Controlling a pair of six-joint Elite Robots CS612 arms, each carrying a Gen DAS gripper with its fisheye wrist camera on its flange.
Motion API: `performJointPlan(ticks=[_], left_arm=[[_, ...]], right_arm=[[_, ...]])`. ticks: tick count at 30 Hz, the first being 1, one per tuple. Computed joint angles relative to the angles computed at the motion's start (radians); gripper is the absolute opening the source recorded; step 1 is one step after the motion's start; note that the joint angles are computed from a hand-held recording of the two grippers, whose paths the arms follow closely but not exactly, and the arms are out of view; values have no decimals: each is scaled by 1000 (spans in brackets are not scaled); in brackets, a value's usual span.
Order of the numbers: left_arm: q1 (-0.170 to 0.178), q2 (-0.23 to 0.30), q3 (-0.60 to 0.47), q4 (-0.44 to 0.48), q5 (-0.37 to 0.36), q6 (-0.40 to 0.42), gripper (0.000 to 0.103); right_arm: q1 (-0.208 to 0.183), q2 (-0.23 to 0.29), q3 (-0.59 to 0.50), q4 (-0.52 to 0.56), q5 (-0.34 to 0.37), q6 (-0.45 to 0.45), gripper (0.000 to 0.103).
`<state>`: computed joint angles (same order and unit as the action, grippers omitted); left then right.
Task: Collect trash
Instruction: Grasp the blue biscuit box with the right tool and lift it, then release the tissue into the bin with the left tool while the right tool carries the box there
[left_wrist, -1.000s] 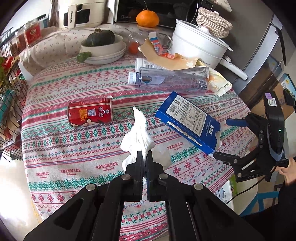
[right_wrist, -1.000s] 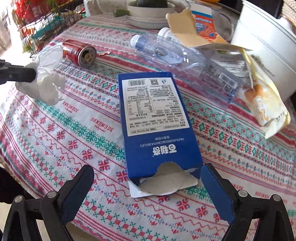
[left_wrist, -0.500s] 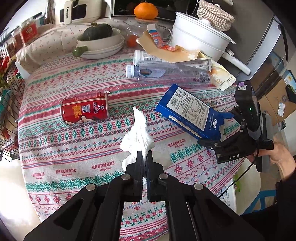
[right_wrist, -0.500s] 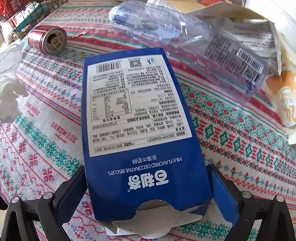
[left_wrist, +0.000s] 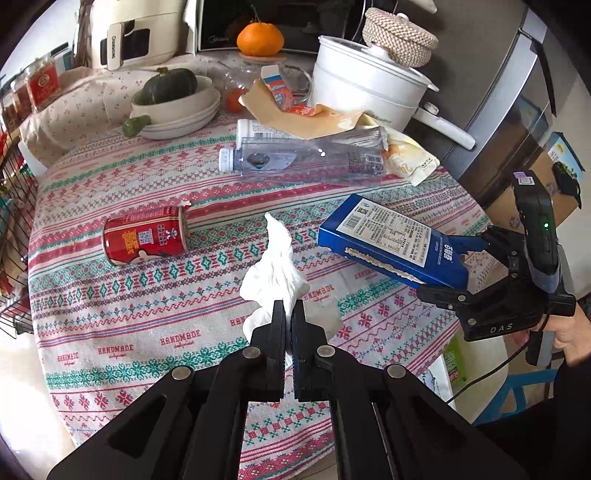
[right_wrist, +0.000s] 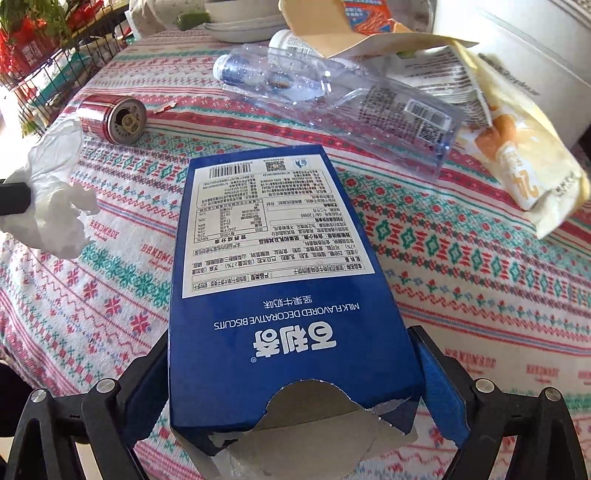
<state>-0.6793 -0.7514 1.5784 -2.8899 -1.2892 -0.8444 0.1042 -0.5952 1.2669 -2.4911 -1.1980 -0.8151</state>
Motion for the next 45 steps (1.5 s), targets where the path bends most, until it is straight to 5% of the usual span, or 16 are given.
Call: performJointPlan(ticks=[7,19,31,40,43,45], left_arm=[[-28,7,-24,-43,-2,60,2],[-111,93,-173,-67,-89,266,2],[-152,249,-420,88,-211,399,2],[-149,328,-537,182,-233,431,4],[-146,336,-560,230,-240,413,20],[-146,328,-549,217,-229,396,45]], right_arm=[[-47,-89,108,-56,28,169,95],[-164,-232,363,-266,-65,343,95],[-272,-248,429,-272,-111,509,95],[-287,-244,431,-258,-133,545,96],[-287,-238,422,-235,-142,541,96],[-285,-234,414,-216,-150,537,96]])
